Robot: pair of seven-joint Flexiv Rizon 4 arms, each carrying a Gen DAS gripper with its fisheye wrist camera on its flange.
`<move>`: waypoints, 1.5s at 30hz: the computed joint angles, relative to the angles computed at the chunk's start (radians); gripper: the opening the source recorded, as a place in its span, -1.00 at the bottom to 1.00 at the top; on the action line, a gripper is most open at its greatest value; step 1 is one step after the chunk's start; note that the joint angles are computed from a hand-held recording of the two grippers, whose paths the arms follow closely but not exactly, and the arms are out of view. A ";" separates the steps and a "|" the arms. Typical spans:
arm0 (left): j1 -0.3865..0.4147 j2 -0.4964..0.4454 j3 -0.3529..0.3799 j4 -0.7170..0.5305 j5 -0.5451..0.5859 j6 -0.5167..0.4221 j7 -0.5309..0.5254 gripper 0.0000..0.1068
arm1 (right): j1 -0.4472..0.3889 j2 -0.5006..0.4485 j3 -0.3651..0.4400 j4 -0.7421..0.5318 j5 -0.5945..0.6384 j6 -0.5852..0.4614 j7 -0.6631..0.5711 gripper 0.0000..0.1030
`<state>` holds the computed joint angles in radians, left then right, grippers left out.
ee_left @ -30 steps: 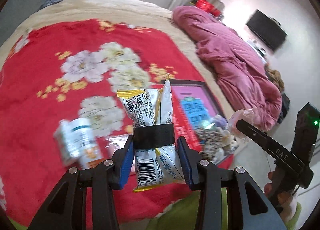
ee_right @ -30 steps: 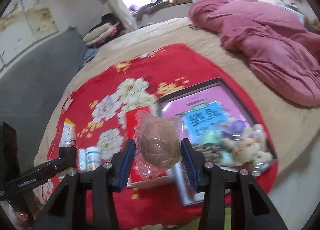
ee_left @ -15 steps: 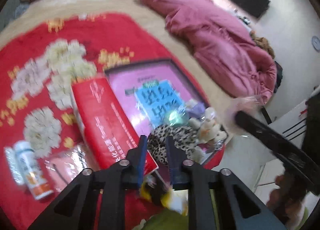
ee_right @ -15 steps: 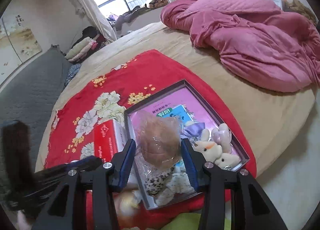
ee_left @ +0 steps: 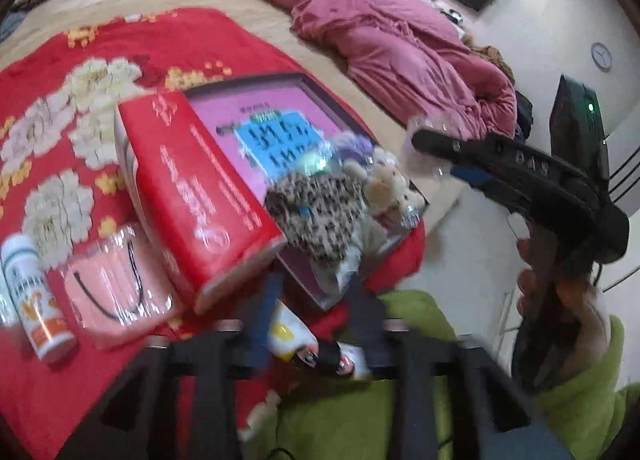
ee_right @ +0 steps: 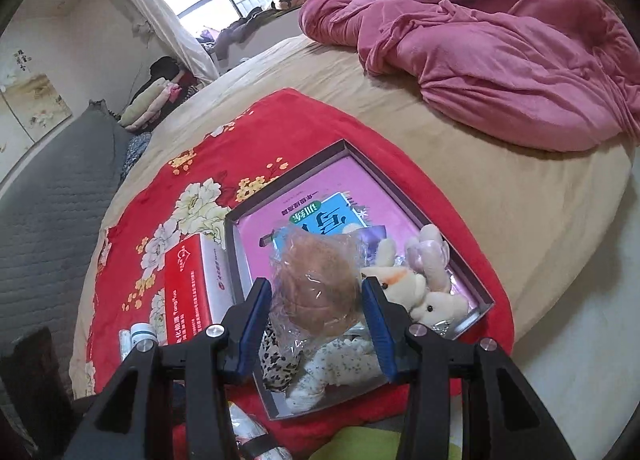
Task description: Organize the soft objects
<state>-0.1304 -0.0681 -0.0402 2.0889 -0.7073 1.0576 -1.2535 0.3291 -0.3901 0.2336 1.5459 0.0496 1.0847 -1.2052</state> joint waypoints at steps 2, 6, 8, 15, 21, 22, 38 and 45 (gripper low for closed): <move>0.000 0.006 -0.003 0.013 -0.061 -0.045 0.003 0.20 | 0.003 -0.001 -0.002 -0.004 -0.003 -0.002 0.003 -0.08; 0.000 0.000 0.020 0.020 0.126 -0.100 -0.219 0.27 | 0.006 0.007 -0.002 0.003 -0.008 0.006 0.002 -0.08; -0.003 -0.021 0.038 0.024 0.329 -0.094 -0.412 0.29 | 0.005 0.011 -0.002 0.005 -0.007 0.009 0.003 -0.08; -0.021 -0.082 0.031 0.045 0.541 -0.055 -0.549 0.28 | 0.000 0.035 -0.009 0.034 -0.013 0.045 0.016 -0.08; -0.016 -0.084 0.030 0.049 0.551 -0.052 -0.565 0.20 | -0.003 0.037 -0.016 0.039 -0.024 0.053 0.039 -0.08; -0.022 -0.082 0.033 0.048 0.580 -0.048 -0.581 0.18 | -0.006 0.035 -0.012 0.037 -0.017 0.053 0.038 -0.08; 0.028 0.003 0.034 0.157 0.372 0.044 -0.367 -0.13 | -0.008 0.033 0.011 0.022 0.013 0.057 0.004 -0.08; 0.054 0.060 0.056 0.154 0.291 0.052 -0.283 -0.13 | -0.004 0.028 0.005 0.005 0.012 0.056 0.000 -0.08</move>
